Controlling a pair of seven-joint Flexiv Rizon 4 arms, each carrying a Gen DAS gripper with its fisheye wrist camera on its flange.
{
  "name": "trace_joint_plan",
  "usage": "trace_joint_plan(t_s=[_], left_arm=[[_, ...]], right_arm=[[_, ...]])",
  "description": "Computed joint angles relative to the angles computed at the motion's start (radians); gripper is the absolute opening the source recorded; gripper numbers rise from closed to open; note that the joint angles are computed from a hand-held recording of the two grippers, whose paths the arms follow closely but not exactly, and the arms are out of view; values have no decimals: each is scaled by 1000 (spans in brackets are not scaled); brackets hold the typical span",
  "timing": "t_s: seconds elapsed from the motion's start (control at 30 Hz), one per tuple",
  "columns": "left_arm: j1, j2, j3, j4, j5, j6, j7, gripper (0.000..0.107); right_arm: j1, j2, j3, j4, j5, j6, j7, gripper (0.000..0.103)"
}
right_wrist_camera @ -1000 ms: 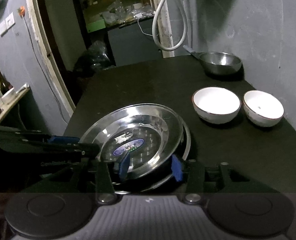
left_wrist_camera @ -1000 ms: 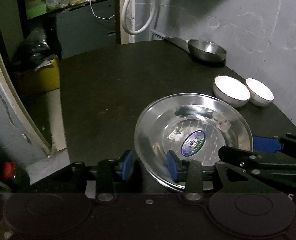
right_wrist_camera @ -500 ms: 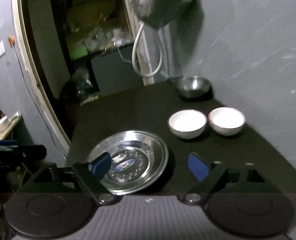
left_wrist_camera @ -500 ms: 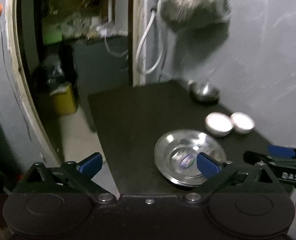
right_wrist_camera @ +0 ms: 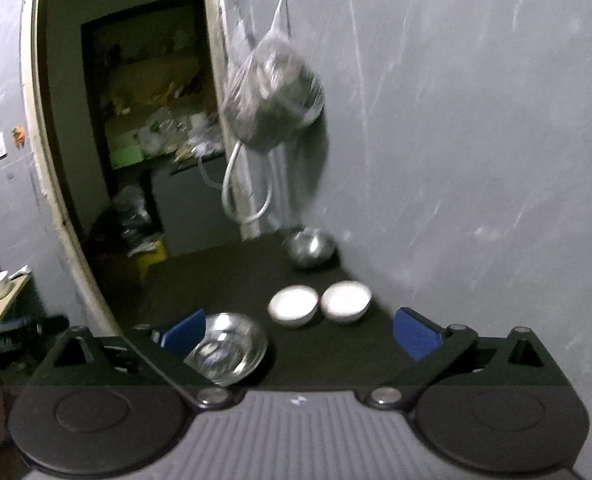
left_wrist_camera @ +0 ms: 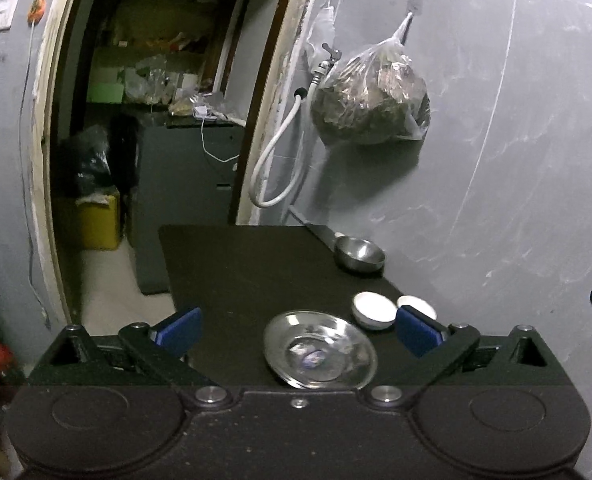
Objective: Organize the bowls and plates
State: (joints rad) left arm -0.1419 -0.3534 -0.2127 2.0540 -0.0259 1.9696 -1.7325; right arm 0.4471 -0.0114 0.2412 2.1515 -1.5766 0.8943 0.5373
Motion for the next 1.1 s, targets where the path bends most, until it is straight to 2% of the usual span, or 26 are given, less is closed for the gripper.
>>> trace_joint_plan(t_s=[0.07,0.2,0.3,0.33,0.43,0.53,0.6,0.67,0.73,0.8,0.87,0.9,0.93,0.97,1.03,1.1], left_arm=[[25,3,-33,-1,22,1,-12,102],[42,16,-59,-23,57,-30,13,102],[154,35,-172,-58,121,-65,24,102],[155,44,-173,-78,116,-85,39,102],[93,62,-111,-151,52,-157,92,102],[-63,55,62,-271,-3,-317,116,102],[-168,21,187,-370,1,-427,81,102],[-243,-23,282,-470,32,-523,10,102],[-267,-64,316,-557,61,-605,-42,102],[-270,-116,319,-650,82,-675,-80,102],[-225,-182,256,-793,203,-777,-180,102],[-232,-227,259,-874,220,-830,-206,102],[-259,-282,296,-956,178,-871,-202,102],[-301,-341,364,-1037,107,-904,-193,102],[-373,-480,525,-1200,-125,-932,-126,102],[-409,-608,688,-1363,-305,-976,-126,102]], right_arm=[[10,8,8,-13,17,-38,-49,103],[13,24,10,-46,16,-49,-181,103],[-17,47,-14,-85,0,68,-238,103],[-28,52,-19,-101,6,103,-260,103],[-62,54,-36,-169,65,187,-373,103],[-103,27,-65,-250,104,291,-481,103],[-120,-9,-79,-301,165,324,-563,103],[-133,-61,-104,-350,159,335,-600,103],[-147,-115,-135,-384,144,375,-582,103],[-163,-191,-167,-421,168,456,-578,103],[-166,-281,-200,-469,232,519,-634,103],[-160,-307,-217,-476,243,525,-642,103],[-151,-352,-234,-508,267,532,-668,103],[-145,-388,-253,-537,275,553,-683,103],[-130,-465,-292,-610,297,596,-693,103],[-110,-521,-324,-666,327,619,-693,103]])
